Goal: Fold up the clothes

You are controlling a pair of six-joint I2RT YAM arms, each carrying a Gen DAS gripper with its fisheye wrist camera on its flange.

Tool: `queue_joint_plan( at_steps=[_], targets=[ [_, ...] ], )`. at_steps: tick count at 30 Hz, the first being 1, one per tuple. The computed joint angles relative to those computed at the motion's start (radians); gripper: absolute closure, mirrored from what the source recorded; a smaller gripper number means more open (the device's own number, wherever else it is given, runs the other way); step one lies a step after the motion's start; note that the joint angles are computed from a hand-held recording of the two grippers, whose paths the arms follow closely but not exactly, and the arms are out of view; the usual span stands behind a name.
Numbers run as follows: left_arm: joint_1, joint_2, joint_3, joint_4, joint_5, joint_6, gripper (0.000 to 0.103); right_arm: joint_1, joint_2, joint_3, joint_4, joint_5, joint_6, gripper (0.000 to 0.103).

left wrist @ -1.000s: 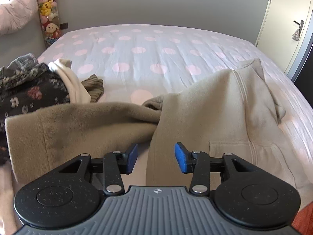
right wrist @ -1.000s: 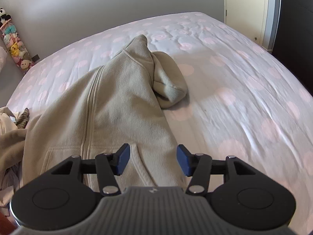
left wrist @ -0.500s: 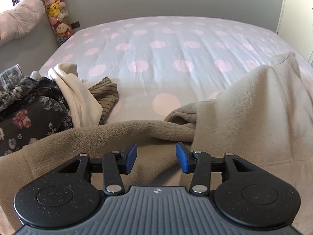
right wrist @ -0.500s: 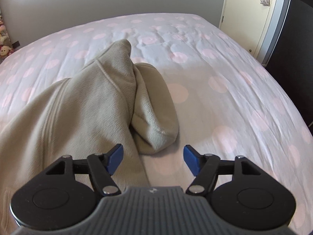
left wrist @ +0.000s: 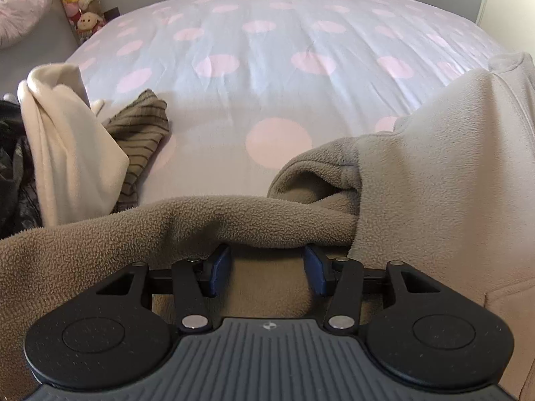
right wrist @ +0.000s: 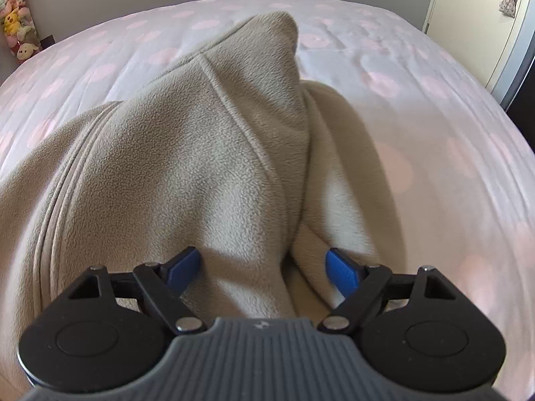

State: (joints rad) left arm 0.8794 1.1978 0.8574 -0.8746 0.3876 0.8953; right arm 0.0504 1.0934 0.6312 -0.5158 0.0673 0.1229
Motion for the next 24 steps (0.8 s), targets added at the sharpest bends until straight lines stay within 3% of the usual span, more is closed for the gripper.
queue_joint_plan(
  at_steps=[2, 3, 5, 6, 8, 18, 22, 24],
  targets=[
    [-0.008, 0.01, -0.01, 0.017, -0.008, -0.011, 0.057, -0.021, 0.015, -0.013, 0.024, -0.043, 0.001, 0.027],
    [-0.012, 0.014, -0.013, 0.024, -0.011, -0.014, 0.057, -0.043, 0.015, -0.015, 0.025, -0.083, -0.002, 0.043],
    [-0.023, 0.018, -0.015, 0.033, -0.016, -0.018, 0.057, -0.08, 0.0, -0.015, 0.006, -0.155, -0.016, 0.058],
    [-0.028, 0.021, -0.016, 0.038, -0.018, -0.02, 0.057, -0.074, -0.019, -0.015, -0.009, -0.149, -0.024, 0.071],
    [-0.031, 0.029, -0.011, 0.037, -0.018, -0.023, 0.057, -0.064, -0.061, -0.017, -0.039, -0.137, -0.039, 0.08],
    [-0.021, 0.05, 0.06, -0.027, 0.012, 0.045, 0.057, -0.077, -0.371, -0.008, -0.258, -0.191, -0.09, 0.083],
    [-0.046, 0.033, 0.09, -0.041, 0.011, 0.068, 0.057, -0.173, -0.43, 0.032, -0.337, -0.306, -0.14, 0.084],
    [-0.065, 0.029, 0.107, -0.042, 0.015, 0.069, 0.057, -0.117, -0.498, 0.038, -0.389, -0.307, -0.11, 0.084]
  ],
)
